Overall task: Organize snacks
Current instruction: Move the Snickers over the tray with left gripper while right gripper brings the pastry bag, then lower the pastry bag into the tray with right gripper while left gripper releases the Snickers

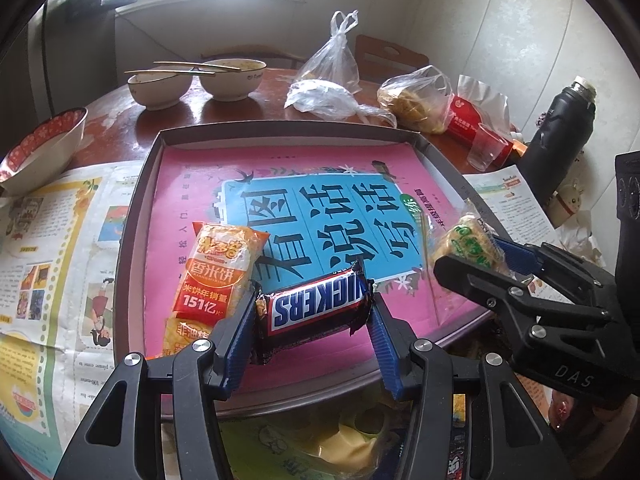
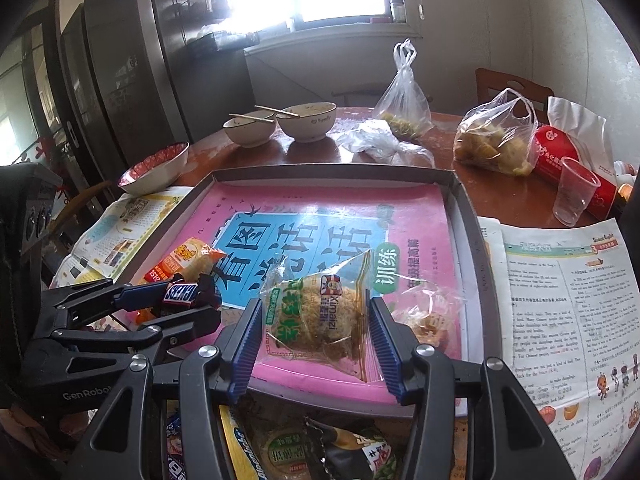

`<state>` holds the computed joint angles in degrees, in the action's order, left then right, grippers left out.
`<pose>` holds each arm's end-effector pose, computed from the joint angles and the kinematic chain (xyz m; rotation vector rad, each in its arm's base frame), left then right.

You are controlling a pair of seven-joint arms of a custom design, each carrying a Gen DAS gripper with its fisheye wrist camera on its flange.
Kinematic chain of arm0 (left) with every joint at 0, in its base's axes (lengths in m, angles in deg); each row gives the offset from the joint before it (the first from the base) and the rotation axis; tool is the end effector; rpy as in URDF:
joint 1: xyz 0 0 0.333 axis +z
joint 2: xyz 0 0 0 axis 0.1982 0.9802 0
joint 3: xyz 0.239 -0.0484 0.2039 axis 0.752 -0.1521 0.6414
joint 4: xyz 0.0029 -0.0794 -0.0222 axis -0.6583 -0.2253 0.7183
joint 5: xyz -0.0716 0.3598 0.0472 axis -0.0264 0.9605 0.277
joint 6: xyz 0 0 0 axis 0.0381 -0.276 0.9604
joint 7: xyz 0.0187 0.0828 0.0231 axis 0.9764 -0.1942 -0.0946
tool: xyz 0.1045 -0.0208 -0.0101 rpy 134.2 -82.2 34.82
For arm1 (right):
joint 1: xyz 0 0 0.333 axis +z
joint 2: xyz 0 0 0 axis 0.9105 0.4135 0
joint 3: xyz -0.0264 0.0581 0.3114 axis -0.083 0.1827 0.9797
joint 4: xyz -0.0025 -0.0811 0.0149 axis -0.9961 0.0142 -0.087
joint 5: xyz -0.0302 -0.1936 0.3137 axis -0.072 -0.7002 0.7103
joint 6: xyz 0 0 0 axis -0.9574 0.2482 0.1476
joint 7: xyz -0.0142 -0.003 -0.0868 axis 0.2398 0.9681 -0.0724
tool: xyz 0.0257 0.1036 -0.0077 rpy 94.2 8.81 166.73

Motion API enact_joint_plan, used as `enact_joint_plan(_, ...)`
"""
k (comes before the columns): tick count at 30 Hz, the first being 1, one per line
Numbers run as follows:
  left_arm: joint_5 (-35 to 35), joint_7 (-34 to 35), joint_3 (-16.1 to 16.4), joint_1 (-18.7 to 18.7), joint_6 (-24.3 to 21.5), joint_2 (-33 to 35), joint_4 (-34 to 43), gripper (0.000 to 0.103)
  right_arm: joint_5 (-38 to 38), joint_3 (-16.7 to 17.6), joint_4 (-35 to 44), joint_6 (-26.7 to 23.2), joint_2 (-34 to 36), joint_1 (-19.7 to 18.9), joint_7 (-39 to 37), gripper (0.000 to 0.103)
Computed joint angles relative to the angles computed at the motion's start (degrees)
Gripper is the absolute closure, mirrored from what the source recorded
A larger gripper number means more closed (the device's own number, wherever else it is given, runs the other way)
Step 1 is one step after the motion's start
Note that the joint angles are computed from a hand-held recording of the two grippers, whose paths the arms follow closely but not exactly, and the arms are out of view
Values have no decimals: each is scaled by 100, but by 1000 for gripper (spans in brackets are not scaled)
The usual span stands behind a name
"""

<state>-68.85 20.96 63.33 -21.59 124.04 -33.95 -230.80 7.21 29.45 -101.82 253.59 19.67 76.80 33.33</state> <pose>0.4266 -0.2798 0.2890 -1.7225 2.0919 -0.9408 0.4137 0.1388 0.3005 -1.8381 1.4975 -0.4622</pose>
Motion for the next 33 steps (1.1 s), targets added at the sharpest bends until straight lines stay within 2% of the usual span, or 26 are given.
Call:
enact_joint_plan(10,-176,117,113,-146,-14,3,20,48,2,55,110,-202,146,42,-88,50)
enact_joint_plan(12,-120,72,48,-69,-3,-1,9,48,4,61,117,-222,156,36,-87,50)
enact_joint_plan(22,-270,174,134,-199,-19,-6,16,48,-298,114,129,-383,133,-107,205,49)
enact_joint_plan(33,-153,72,-6,-44,19,-30,-42,47,-170,50,-28,-243,30,-57,157,46)
